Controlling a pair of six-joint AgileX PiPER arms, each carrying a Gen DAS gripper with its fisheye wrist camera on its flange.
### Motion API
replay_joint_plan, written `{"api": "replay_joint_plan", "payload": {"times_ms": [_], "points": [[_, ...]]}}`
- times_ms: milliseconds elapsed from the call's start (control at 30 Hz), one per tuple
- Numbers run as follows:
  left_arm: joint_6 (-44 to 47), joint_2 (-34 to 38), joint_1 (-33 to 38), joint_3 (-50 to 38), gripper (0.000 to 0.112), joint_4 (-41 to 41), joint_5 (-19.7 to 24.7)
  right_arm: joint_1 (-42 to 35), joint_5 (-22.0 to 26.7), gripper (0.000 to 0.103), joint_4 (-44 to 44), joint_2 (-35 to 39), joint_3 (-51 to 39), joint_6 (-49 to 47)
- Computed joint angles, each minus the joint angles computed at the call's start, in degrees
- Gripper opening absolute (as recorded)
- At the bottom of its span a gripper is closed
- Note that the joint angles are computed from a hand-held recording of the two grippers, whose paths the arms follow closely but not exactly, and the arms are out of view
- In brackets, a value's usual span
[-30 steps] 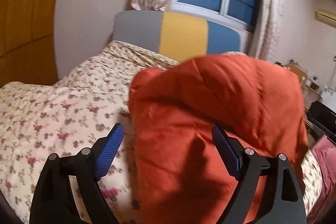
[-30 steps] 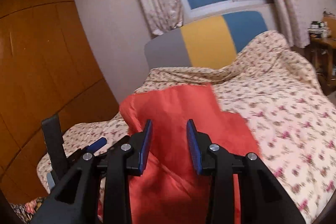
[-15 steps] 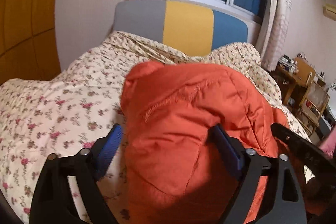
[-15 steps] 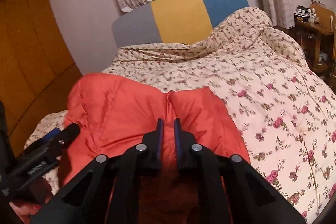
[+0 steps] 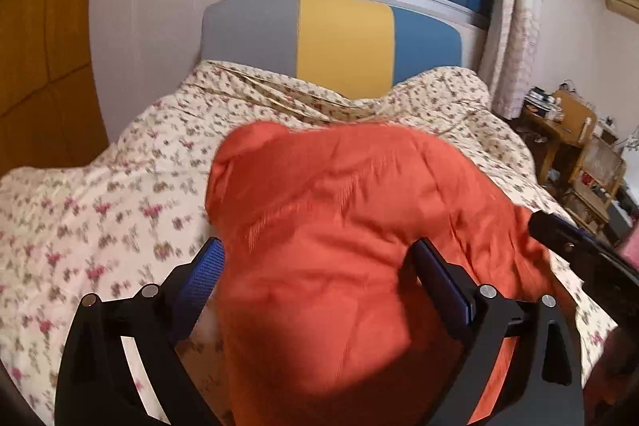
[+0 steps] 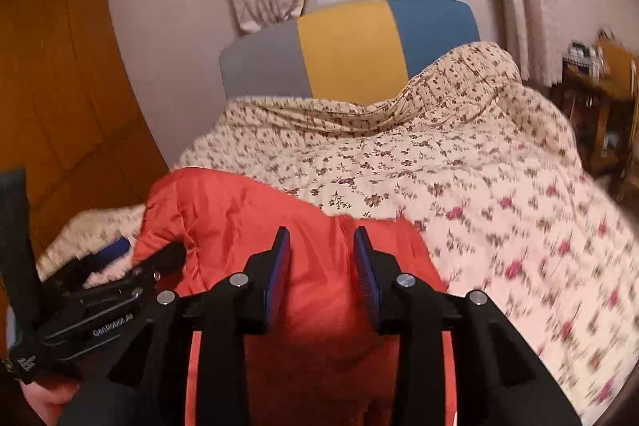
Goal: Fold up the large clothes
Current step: 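Press the folded jacket bundle flat with both grippers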
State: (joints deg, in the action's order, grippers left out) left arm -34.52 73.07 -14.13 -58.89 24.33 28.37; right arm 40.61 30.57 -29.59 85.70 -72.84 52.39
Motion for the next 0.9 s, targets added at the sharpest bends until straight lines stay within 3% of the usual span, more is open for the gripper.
{"api": "replay_joint_plan", "payload": {"times_ms": [67, 167, 300, 500, 667, 900], "points": [[-1.3, 2.5, -0.1, -3.1, 0.095, 1.3, 1.6, -2.1, 1.3, 0.027, 4.7, 3.6, -2.8, -4.1], [-2.7, 7.3, -1.8, -7.7, 0.095, 4.6, 5.3, -4.0, 0.5, 0.016, 3.8, 6.9, -2.7, -3.8], [-4.6, 10.8, -3.0, -9.2, 0.100, 6.6, 6.1, -6.8, -5.4, 0.016, 5.7, 7.4, 1.4, -3.4], [-9.7, 13.7, -4.6, -8.7, 0.100, 11.7, 5.1, -8.8, -9.7, 0.016, 5.7, 8.7, 4.1, -2.2], [-10.0, 16.1, -4.9, -9.7, 0.100, 11.4, 4.7, -10.8, -11.7, 0.016, 11.6, 9.9, 4.7, -6.4], [-15.8, 19.6, -7.5, -11.0, 0.100, 18.5, 7.0, -12.7, -12.0, 0.016, 19.6, 11.9, 4.1, -12.8]]}}
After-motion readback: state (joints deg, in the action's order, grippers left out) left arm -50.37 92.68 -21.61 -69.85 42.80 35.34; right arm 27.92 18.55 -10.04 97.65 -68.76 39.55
